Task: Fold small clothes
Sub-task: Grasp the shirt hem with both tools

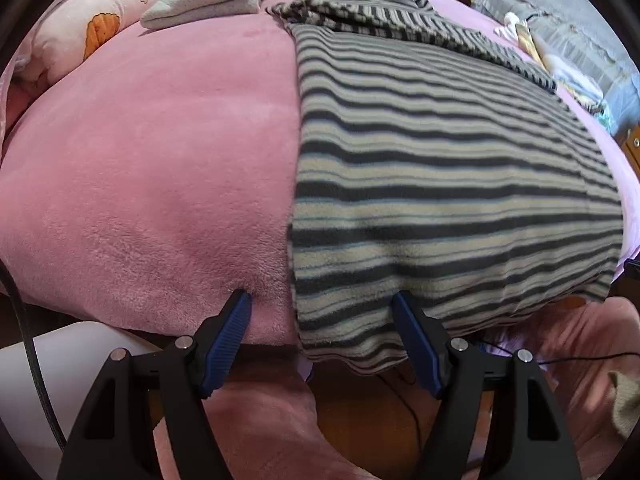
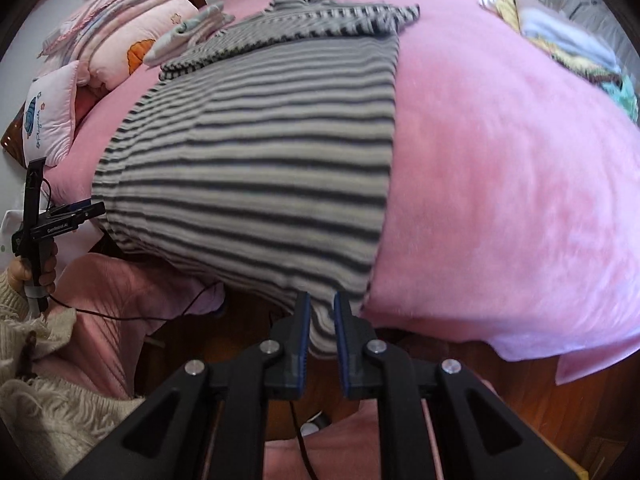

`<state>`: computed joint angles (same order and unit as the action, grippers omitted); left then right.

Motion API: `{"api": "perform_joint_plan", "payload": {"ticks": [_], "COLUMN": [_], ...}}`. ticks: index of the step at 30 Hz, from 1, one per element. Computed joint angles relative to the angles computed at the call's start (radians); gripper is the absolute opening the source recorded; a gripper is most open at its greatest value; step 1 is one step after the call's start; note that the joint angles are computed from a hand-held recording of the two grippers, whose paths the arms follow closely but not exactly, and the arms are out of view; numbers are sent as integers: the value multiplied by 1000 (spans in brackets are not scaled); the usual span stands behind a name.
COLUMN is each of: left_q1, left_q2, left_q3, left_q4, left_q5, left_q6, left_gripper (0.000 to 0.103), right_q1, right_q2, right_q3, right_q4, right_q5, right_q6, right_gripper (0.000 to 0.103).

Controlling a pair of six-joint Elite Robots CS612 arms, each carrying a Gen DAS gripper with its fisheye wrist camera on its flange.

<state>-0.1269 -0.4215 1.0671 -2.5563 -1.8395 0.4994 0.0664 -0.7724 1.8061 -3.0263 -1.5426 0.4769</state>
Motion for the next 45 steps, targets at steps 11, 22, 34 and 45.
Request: {"api": "perform_joint_plan", "payload": {"ticks": [11,22,34,45], "left_q1": [4,13,37,22], "left_q2": [7,25,31,48], "left_q3": [-41,-61,-69,-137], "left_q4": [110,137,112,330], "left_q5": [-11,-6,-67,-57], "left_q6": [30,38,26,112], "left_gripper": [77,84,11,14], "right_q1": [-19,-35,-36,-37], "right_q2": [14,49,70,47], "right_q3": [6,-26,-46,-34], "right_q4": [12,16,-12,1], "right_q5": [35,94,176,174], "right_q6": [27,17,-57,-98], "right_gripper": [37,40,6,6]}}
